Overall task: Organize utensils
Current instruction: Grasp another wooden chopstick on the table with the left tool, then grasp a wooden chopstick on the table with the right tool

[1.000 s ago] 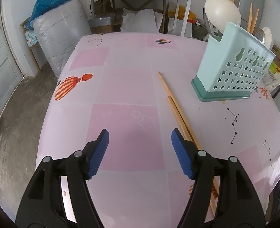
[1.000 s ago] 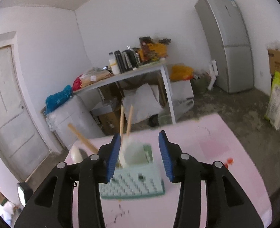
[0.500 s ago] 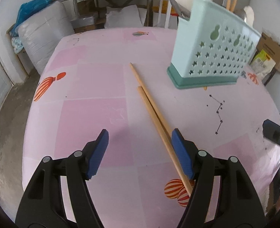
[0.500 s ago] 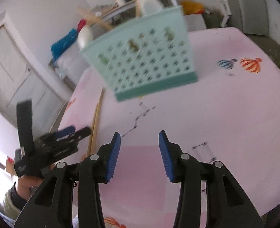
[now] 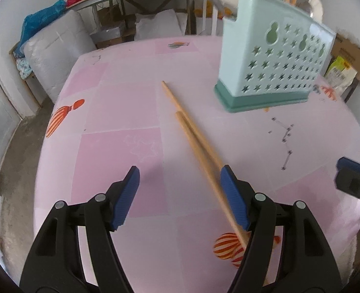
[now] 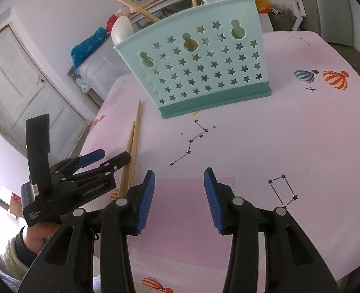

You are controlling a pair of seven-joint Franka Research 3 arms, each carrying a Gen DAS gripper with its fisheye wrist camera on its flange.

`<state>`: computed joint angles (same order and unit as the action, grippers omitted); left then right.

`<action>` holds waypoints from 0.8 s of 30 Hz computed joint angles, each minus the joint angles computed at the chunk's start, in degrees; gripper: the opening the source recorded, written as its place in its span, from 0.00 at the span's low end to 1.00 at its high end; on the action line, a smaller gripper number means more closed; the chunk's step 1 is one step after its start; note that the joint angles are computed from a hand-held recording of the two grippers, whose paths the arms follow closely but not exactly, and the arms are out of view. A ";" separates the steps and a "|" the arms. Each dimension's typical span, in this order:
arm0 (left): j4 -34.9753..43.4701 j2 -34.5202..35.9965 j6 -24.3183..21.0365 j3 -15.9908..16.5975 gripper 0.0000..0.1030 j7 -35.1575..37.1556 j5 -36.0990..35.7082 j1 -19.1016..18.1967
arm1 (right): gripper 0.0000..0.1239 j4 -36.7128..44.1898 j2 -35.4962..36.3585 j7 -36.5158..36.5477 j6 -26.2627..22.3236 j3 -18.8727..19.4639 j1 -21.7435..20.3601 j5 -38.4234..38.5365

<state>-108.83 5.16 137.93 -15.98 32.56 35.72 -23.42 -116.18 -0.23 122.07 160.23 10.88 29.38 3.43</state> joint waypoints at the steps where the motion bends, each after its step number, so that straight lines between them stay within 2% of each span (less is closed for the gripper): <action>1: -0.41 -0.22 0.19 0.11 0.63 -0.01 -0.26 0.15 | 0.33 -0.02 -0.02 -0.06 0.06 0.04 0.05 0.08; 4: -1.04 -0.78 0.27 0.34 0.54 -1.01 0.76 0.42 | 0.33 0.57 0.60 0.07 -0.14 -0.01 0.19 -0.29; 12: -3.65 -2.81 2.35 0.97 0.13 -2.68 0.48 2.44 | 0.33 2.68 2.15 -3.02 -0.95 0.12 0.95 1.42; 18: -5.32 -3.88 3.95 1.10 0.06 -3.67 -0.27 3.90 | 0.33 8.61 6.31 -8.93 -3.76 0.37 2.10 3.28; 24: -5.67 -4.00 4.51 0.92 0.05 -3.88 -0.31 4.43 | 0.33 18.72 13.19 -10.95 -10.58 -1.04 5.13 -1.95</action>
